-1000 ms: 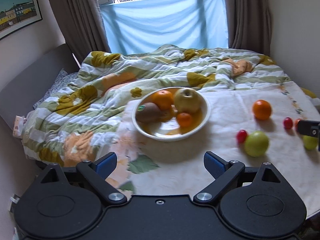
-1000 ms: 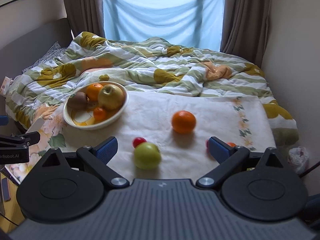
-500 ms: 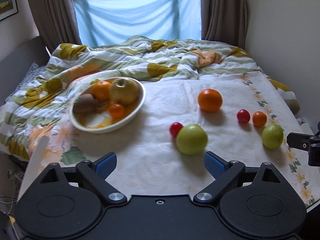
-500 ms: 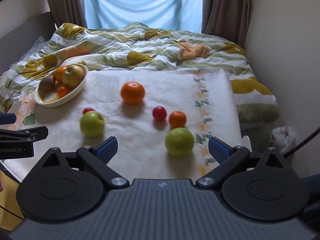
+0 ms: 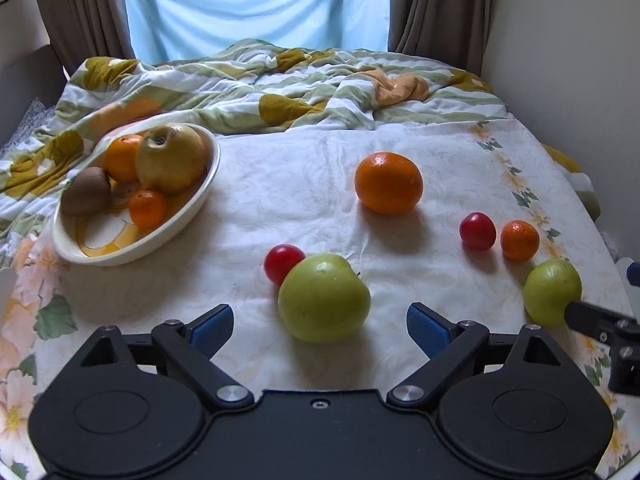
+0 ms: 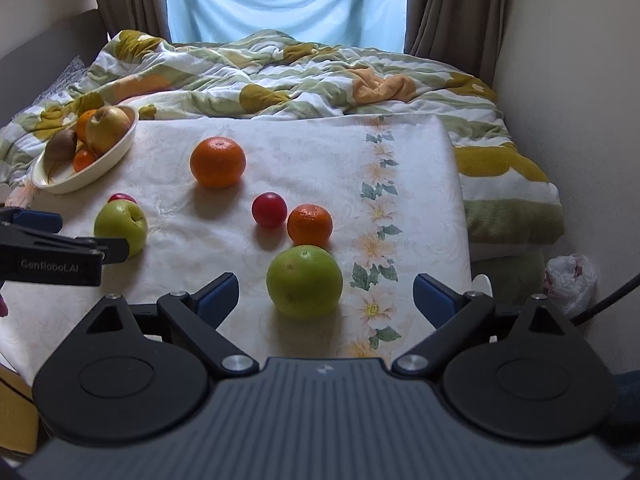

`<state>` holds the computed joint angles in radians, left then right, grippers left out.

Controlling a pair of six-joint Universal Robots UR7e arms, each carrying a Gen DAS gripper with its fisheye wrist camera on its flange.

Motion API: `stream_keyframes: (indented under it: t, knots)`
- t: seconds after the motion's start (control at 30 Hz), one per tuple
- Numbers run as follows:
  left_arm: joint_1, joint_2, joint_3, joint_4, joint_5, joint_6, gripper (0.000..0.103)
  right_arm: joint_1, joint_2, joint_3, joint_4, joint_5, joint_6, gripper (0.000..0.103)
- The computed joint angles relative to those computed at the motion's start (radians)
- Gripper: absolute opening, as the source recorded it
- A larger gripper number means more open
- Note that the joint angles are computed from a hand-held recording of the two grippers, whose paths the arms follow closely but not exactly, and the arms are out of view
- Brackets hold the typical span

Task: Organize fruits
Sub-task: 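Grasp a green apple with the left tool while the right tool grasps the large green apple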

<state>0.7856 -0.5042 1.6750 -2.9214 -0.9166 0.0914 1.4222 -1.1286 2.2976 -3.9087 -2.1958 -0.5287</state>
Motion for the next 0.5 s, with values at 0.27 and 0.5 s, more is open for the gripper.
stream_keyframes:
  t: [0.27,0.5]
  knots:
    - [0.013,0.038,-0.056,0.042,0.001,-0.018,0.084,-0.042,0.013,-0.031,0.058,0.034,0.004,0.103]
    - [0.021,0.044,-0.074,0.094,-0.001,-0.037,0.062,-0.051,0.023,-0.052,0.092,0.046,0.009,0.098]
